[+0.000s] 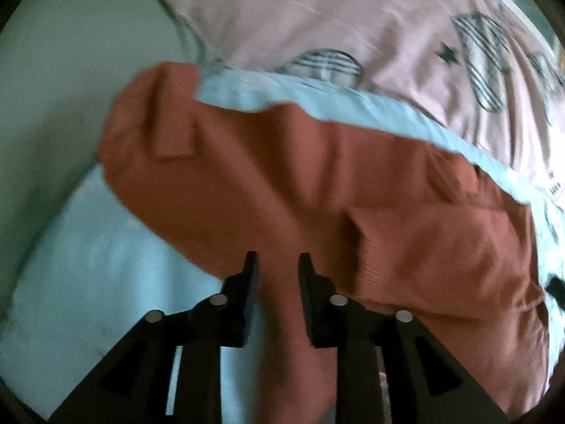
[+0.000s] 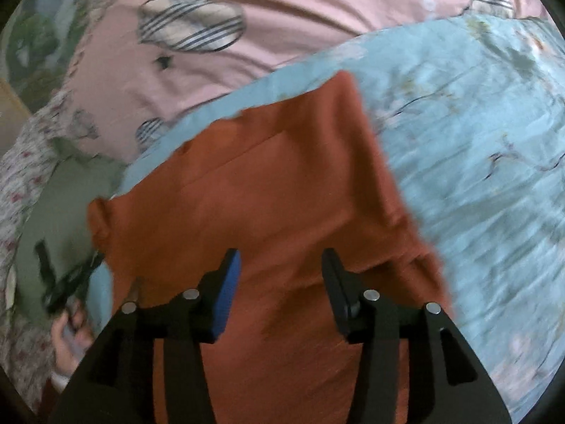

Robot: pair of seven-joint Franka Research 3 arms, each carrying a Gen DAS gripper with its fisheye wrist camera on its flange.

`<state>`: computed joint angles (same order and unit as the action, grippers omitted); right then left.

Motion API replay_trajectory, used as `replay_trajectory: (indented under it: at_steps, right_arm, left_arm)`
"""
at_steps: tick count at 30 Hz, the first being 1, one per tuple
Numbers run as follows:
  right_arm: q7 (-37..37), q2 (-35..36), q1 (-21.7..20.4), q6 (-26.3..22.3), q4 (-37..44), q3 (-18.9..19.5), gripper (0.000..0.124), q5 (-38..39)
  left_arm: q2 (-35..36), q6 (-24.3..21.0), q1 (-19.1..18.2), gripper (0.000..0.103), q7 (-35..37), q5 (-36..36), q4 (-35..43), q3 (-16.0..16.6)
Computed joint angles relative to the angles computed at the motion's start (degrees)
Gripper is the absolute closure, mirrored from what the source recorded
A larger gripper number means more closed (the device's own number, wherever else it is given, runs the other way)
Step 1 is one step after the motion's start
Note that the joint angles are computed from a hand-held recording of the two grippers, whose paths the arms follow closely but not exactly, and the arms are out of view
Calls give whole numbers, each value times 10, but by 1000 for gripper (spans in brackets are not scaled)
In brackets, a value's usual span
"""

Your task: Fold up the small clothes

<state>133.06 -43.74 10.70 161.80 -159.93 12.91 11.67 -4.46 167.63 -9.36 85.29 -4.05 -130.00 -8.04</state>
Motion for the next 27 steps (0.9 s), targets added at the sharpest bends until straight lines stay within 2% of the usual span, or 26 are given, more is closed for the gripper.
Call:
replay_trajectory:
  at_steps: [2,3,5,7,9,12,13,14,15,16,18,20,23,27]
  right_arm:
    - [3,20,29,14,8,-3,73,18]
    - [0,26,39,15,10,-6,73,24]
    - [-5,41,60,17,15,-9,73,34]
    - [-13,55,79,23,22,-14,73,45]
    - [-16,63,83,24,27,-12,72,49]
    - [-13,67,85,22,29,-7,72,52]
    - [-14,68,86,20,29,-7,72,51]
    - [-14,68,85,17,28,-6,72,51]
    - [-13,69,84,15,28,-5,72,50]
    - [-12,67,85,14,27,-5,72,50]
    - [-15,65,91,19,23,-9,72,54]
    - [-15,63,94,21,21,-7,72,56]
    - [-15,57,107,34,14,-9,72,66]
    - [-3,31,109,34,-1,1,72,71]
  left_arm:
    - [13,-9,12,58,-15,6,26,6]
    - [21,-7,19,54,-30,19,39,6]
    - [48,-8,33,40,-77,78,79,4]
    - [85,-31,37,31,-149,166,133,9]
    - [135,-71,28,31,-231,263,206,24]
    - [200,-122,26,31,-258,298,295,30]
    - [226,-144,23,32,-260,304,330,32]
    - [246,-162,21,47,-260,309,358,34]
    - [263,-175,22,65,-256,310,380,34]
    - [279,-185,29,94,-236,295,399,26]
    - [285,-182,35,95,-221,278,407,20]
    - [259,-147,35,96,-222,284,374,23]
    - [192,-78,59,96,-175,232,286,-9]
    - [116,-22,71,96,-73,116,191,-58]
